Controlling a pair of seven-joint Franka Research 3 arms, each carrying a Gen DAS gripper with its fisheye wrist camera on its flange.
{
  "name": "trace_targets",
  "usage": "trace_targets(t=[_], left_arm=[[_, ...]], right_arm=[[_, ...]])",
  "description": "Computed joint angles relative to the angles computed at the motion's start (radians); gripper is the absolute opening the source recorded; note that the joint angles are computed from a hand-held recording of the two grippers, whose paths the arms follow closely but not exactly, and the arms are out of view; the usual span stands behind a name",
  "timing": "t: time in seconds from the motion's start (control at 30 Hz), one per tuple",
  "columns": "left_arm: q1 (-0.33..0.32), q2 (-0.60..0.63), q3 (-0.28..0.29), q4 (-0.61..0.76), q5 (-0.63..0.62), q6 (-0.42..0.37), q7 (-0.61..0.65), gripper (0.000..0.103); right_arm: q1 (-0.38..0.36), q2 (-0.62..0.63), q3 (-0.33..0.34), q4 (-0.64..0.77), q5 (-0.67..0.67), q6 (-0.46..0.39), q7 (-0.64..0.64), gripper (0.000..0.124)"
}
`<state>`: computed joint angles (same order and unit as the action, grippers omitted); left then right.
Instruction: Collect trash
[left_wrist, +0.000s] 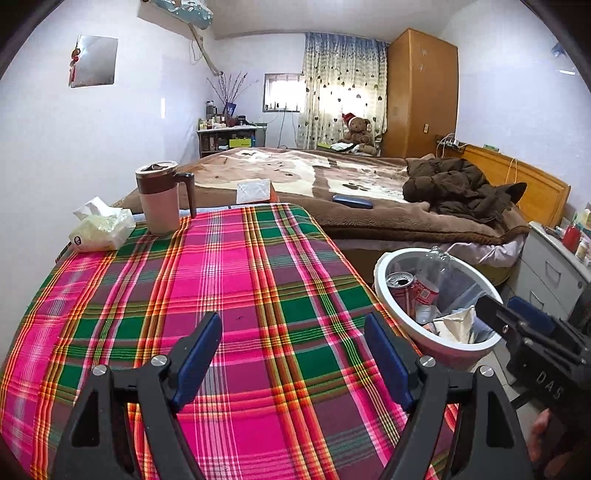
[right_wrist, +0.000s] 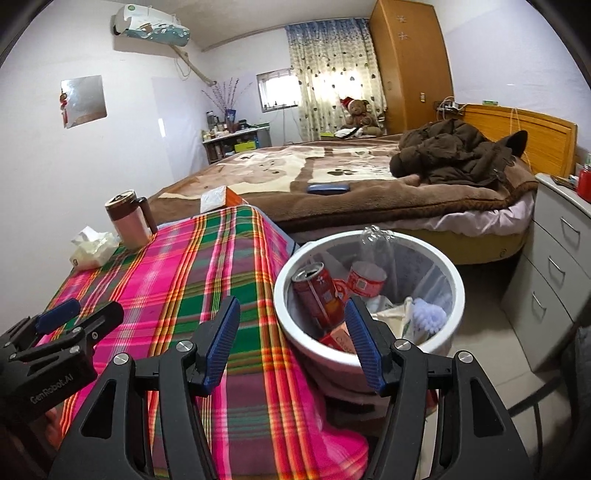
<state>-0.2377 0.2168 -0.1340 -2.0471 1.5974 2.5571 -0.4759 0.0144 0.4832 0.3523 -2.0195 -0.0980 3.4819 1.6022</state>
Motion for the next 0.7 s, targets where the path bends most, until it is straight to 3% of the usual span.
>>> trace_targets(t=[0.1,0.27,0.7], left_arm=[[-0.007,-0.003,-0.003,-0.009,0.006,-0.016,-0.006,0.081],[-0.006,-0.019,-0.008,-0.032,0.046,-0.013,-0.054,0.081],[-0.008,-0.035,-0.021,-0.053,0.026,-0.043,-0.049,0.081]], right_arm=[[0.015,-0.010,-0.011,-0.022,0.007,0.022,0.000,0.061],[0.123,-0.021,-0.108,-0.037,0.081,0.071,-0.039,0.061],[0.135,-0.030,-0.117,-0.054,0.084,0.086,-0.036,0.061]])
